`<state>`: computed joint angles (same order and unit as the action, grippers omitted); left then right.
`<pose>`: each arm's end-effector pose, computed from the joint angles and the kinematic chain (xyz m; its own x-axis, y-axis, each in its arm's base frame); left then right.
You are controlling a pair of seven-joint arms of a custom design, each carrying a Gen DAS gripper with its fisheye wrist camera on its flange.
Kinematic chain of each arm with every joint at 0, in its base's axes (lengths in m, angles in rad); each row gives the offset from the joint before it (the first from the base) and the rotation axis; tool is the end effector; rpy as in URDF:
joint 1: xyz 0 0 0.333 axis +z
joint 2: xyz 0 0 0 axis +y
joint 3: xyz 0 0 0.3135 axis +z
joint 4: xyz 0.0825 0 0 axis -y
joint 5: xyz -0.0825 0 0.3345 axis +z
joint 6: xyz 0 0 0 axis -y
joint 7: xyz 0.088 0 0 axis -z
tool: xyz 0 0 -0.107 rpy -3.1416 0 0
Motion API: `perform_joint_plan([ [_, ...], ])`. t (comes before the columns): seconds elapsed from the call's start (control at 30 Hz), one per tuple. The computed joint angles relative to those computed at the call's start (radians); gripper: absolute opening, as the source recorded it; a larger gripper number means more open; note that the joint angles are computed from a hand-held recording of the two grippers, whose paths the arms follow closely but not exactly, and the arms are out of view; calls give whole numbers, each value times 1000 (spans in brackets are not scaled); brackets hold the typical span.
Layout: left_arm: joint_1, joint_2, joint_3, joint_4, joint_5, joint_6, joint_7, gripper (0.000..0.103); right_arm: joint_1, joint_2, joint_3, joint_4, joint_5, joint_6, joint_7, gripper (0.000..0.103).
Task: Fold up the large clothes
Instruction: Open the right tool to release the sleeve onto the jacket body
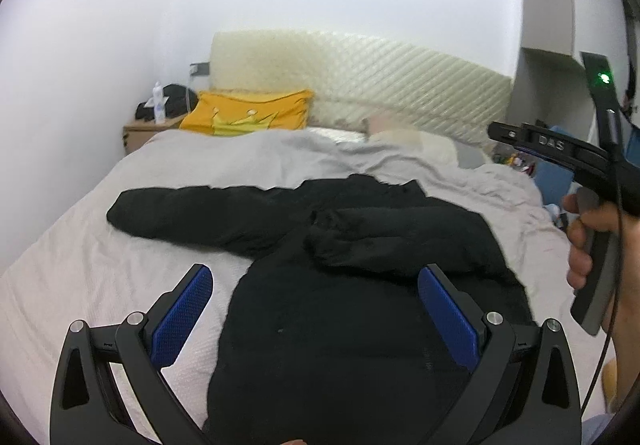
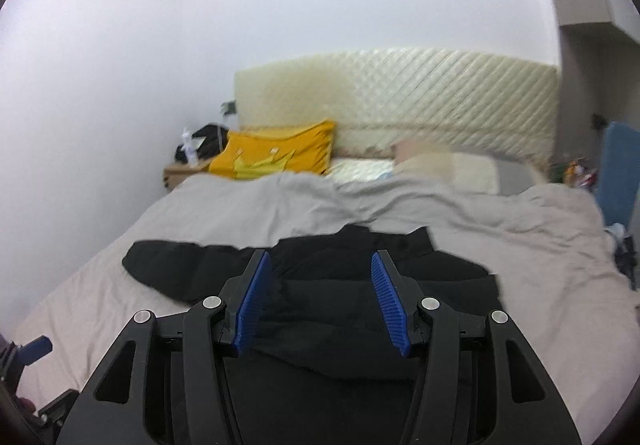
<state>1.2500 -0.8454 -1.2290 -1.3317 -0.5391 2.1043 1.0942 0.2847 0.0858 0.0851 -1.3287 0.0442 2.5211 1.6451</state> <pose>0.3987 -0.3917 0.7553 0.1254 -0.9881 0.0893 -0.5286 -0.1427 -0.8368 0.5251 0.1992 0.8028 0.3340 -0.9353 -0.1171 -0.4587 -0.0528 -0.8870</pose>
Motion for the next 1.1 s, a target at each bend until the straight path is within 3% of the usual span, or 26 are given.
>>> perform_joint_plan([
  [0.33,29,-28,31,168,-49,-98,7,103,-9,-372,-41,-434,-50,132,68,51],
  [0.7,12,-74,56,189,-118,-138,44,103,17,-606,-64,-753,-80,257,119,51],
  [0.97,-67,-98,57,76,-164,-59,45,103,12,-727,-79,-928,-118,278,197,52],
  [1.1,-70,-93,41,66,-145,-56,35,103,11,-778,-86,-978,-129,289,220,56],
])
